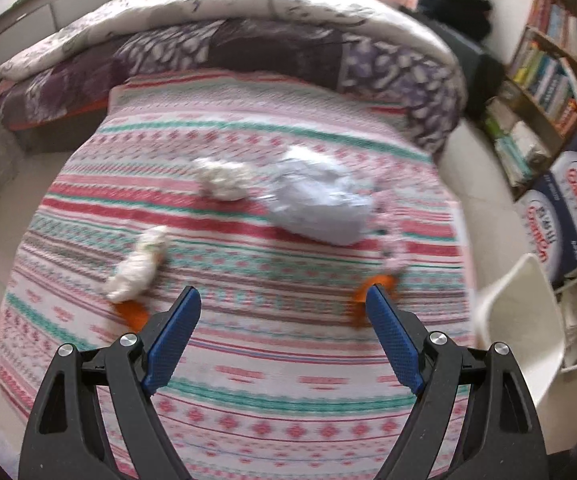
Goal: Collect trash
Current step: 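Grasp the white tissue-wrapped bundle on the bed with the left tool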
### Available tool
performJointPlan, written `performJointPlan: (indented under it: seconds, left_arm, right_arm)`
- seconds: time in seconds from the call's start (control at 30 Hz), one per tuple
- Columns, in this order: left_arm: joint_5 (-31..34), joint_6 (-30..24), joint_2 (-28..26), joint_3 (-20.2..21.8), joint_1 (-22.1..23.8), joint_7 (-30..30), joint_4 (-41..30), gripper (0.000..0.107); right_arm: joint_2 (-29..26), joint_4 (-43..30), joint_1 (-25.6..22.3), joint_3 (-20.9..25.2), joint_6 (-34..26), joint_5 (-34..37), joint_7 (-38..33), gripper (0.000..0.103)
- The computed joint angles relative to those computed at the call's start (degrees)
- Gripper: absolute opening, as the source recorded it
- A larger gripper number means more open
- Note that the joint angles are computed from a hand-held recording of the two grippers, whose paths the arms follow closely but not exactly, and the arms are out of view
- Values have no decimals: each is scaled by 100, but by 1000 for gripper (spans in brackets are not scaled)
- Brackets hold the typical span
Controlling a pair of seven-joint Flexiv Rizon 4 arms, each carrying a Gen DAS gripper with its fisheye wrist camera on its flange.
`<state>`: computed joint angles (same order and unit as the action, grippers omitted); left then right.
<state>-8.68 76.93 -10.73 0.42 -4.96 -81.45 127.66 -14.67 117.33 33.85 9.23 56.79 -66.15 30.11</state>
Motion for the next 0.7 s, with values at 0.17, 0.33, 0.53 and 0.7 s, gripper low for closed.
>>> performJointPlan:
  seconds: [0.17,0.33,0.53,0.7]
  left_arm:
    - [926,-370,-362,579,-14,-564,-508,82]
    - [885,-630,-789,556,385,-350,-849,82]
    - [739,-828,-1169,491,600,-140,-1088,79]
    - [707,-825,-1403,503,653,75,-1168,62]
  right_arm:
    - [-327,-283,92,-16,205,202,-322,96]
    - [-658,-570,263,-41,394,636,-960,96]
    - [-1128,-995,531,-180,855,957,-1912,96]
    - [-1448,-1251,705,-267,1295,1462,-2605,96]
